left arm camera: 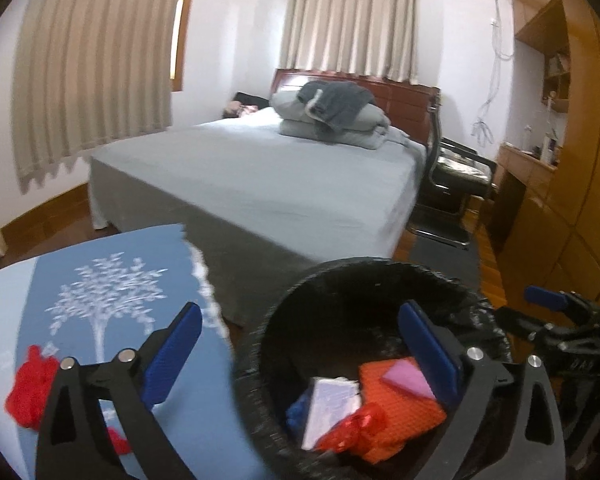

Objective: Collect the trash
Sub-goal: 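Move both tools back over the red cloth pieces on the table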

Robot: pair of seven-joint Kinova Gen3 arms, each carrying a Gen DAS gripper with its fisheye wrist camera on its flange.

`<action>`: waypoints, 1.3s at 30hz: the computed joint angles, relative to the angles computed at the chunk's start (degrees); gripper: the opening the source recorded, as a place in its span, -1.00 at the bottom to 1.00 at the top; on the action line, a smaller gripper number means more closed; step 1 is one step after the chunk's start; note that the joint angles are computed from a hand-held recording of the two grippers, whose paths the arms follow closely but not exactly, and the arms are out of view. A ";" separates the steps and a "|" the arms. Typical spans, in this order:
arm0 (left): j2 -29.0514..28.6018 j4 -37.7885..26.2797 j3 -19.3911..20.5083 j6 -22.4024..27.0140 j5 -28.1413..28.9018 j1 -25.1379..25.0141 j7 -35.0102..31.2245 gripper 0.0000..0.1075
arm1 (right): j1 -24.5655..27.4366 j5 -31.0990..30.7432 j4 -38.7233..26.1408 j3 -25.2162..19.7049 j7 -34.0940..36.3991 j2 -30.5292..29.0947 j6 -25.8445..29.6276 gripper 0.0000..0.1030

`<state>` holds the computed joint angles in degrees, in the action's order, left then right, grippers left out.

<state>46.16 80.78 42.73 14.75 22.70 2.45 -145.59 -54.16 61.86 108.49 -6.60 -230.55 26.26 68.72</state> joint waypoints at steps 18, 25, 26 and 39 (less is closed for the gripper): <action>-2.79 6.32 -1.26 -9.23 -5.71 -9.97 9.37 0.80 | 2.39 6.24 -14.00 4.44 13.69 6.55 -9.71 0.88; -3.18 5.87 -6.25 -12.14 -9.47 -10.58 15.63 0.80 | 3.12 5.34 -21.70 7.75 20.76 11.12 -16.39 0.88; -3.02 5.65 -6.79 -12.23 -10.00 -10.68 16.50 0.80 | 3.12 4.97 -22.99 8.26 21.99 11.93 -17.20 0.88; -0.02 0.87 -16.15 -10.91 -16.78 -8.61 27.49 0.80 | 4.33 -4.84 -39.27 12.34 38.65 21.67 -24.77 0.87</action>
<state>46.14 81.66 26.58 3.84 5.92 -6.16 -118.10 -49.83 57.03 69.22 5.74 -191.90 47.94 43.94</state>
